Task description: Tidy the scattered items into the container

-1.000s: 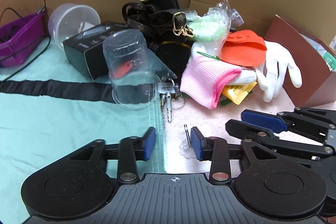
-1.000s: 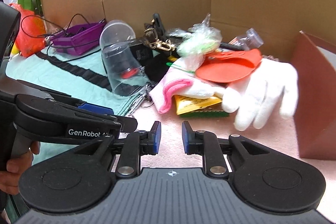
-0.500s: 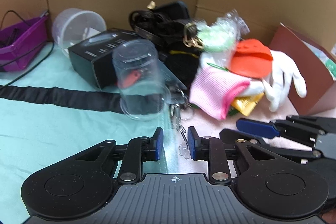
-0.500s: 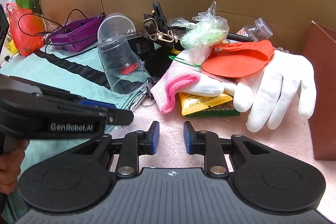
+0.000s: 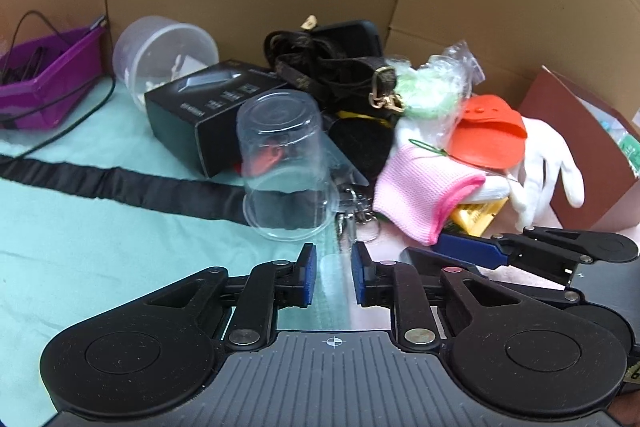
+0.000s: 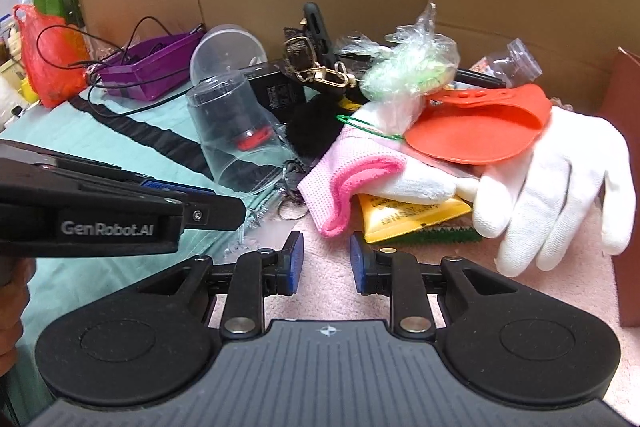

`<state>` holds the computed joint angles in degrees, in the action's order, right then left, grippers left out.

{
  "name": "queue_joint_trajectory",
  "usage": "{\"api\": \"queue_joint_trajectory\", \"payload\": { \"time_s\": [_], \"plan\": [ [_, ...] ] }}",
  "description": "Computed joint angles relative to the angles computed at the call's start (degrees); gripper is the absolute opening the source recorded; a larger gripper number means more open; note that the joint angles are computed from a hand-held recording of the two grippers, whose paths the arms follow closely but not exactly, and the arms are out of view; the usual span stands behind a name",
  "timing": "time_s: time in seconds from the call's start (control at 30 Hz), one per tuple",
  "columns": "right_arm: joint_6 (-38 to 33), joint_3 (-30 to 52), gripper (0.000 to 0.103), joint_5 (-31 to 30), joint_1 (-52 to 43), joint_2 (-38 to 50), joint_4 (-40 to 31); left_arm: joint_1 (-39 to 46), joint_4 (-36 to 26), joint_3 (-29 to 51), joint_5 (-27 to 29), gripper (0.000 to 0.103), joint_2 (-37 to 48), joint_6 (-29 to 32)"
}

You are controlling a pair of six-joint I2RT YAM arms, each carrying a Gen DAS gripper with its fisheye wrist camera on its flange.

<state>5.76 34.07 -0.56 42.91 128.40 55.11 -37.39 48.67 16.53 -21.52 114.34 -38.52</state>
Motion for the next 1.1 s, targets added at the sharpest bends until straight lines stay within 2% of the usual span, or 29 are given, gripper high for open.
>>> {"api": "queue_joint_trajectory", "payload": {
  "time_s": [0.13,0.17,0.2,0.23,0.4,0.47,0.53,0.6,0.83,0.97,1.0,1.03,1.1],
  "plan": [
    [-1.40,0.05,0.029,-0.76,0.60,-0.97,-1.28,0.60,1.33,-2.44,-0.78,0.014,-1.99,0.39],
    [-1.78,-0.09,0.029,-1.21,0.71,-1.29,-1.47,1.13,1.93,-2.90,-0.41,0.018,-2.15,0.47],
    [-1.88,-0.33,0.029,-1.71,0.82,-1.48,-1.22,1.76,2.68,-3.17,0.22,0.030,-1.94,0.56],
    [-1.97,-0.55,0.029,-2.17,0.92,-1.57,-0.79,2.21,3.46,-3.23,0.72,0.037,-1.36,0.72],
    [-2.66,0.30,0.029,-2.67,1.36,-1.66,-1.83,2.50,7.03,-3.57,3.21,0.052,1.06,3.30],
    [-3.95,0.86,0.029,-3.77,1.27,-2.20,-4.88,2.50,7.62,-3.24,3.93,0.052,1.47,4.24],
    [-4.39,0.12,0.029,-2.27,2.02,-2.24,-4.50,2.48,7.37,-2.40,4.56,0.052,1.88,5.22],
    [-4.13,-0.34,0.029,-0.91,2.46,-2.25,-3.67,1.98,6.55,-1.29,4.46,0.047,2.38,5.87],
    [-3.68,-0.38,0.029,-0.43,2.16,-2.36,-4.02,0.78,9.94,-3.64,5.88,0.054,0.70,5.96],
    [-3.55,-0.98,0.029,-0.17,2.38,-2.36,-3.42,0.12,6.91,-1.42,6.06,0.057,1.17,6.43],
    [-3.54,-1.26,0.029,-0.02,2.48,-2.44,-3.22,0.20,6.49,-0.71,6.76,0.056,1.73,6.88],
    [-3.46,-1.53,0.029,-0.12,2.43,-2.54,-3.02,0.43,6.40,0.08,7.65,0.050,2.55,7.40],
    [-3.31,-1.79,0.029,-0.27,2.42,-2.72,-3.13,0.91,4.74,2.07,8.73,0.050,3.56,7.79]
  ]
}}
